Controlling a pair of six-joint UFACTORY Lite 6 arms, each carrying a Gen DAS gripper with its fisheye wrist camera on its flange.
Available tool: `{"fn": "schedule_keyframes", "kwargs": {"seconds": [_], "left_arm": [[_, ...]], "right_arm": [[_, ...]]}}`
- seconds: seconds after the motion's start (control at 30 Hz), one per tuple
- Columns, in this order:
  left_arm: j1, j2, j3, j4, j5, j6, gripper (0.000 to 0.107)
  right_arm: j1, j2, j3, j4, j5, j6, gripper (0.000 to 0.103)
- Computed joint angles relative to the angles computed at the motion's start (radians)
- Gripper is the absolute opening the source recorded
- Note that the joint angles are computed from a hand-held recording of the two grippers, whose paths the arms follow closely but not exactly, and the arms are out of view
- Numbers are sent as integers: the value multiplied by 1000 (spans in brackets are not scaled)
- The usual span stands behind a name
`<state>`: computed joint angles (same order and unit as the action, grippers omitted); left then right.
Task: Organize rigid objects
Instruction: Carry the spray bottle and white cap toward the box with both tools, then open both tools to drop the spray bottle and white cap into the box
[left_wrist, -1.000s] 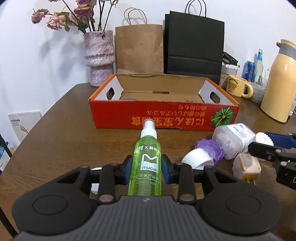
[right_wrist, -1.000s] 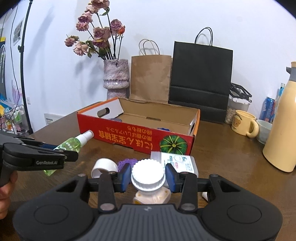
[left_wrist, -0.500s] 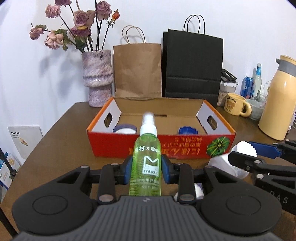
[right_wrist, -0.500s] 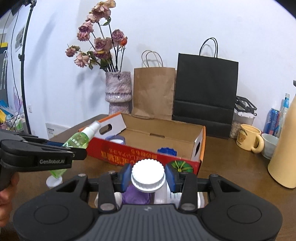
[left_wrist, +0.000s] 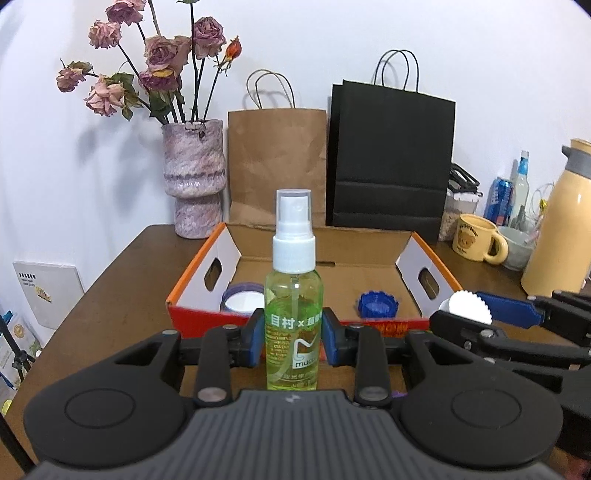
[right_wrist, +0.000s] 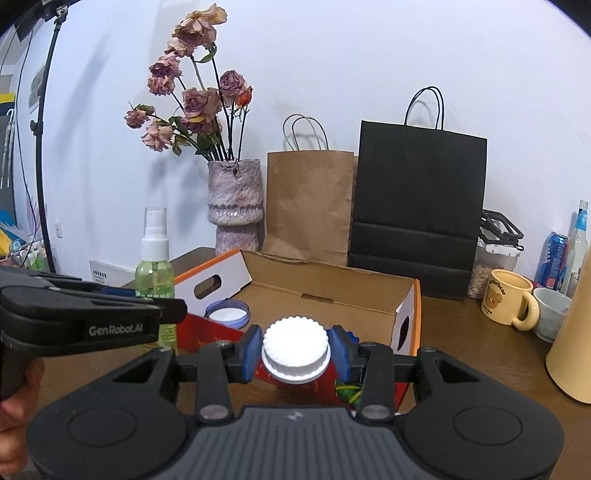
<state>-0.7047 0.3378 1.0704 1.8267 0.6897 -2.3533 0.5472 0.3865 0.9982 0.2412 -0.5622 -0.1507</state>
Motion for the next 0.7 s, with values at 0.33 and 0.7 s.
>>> {"fn": "schedule_keyframes", "kwargs": {"seconds": [0.33,0.7], "left_arm": [[69,84,151,7,-36,28,32],[135,242,379,8,-90,72,32]], "right_arm": [[-26,125,180,-28,46,19,39],[-77,288,412,-93,106,85,39]]}}
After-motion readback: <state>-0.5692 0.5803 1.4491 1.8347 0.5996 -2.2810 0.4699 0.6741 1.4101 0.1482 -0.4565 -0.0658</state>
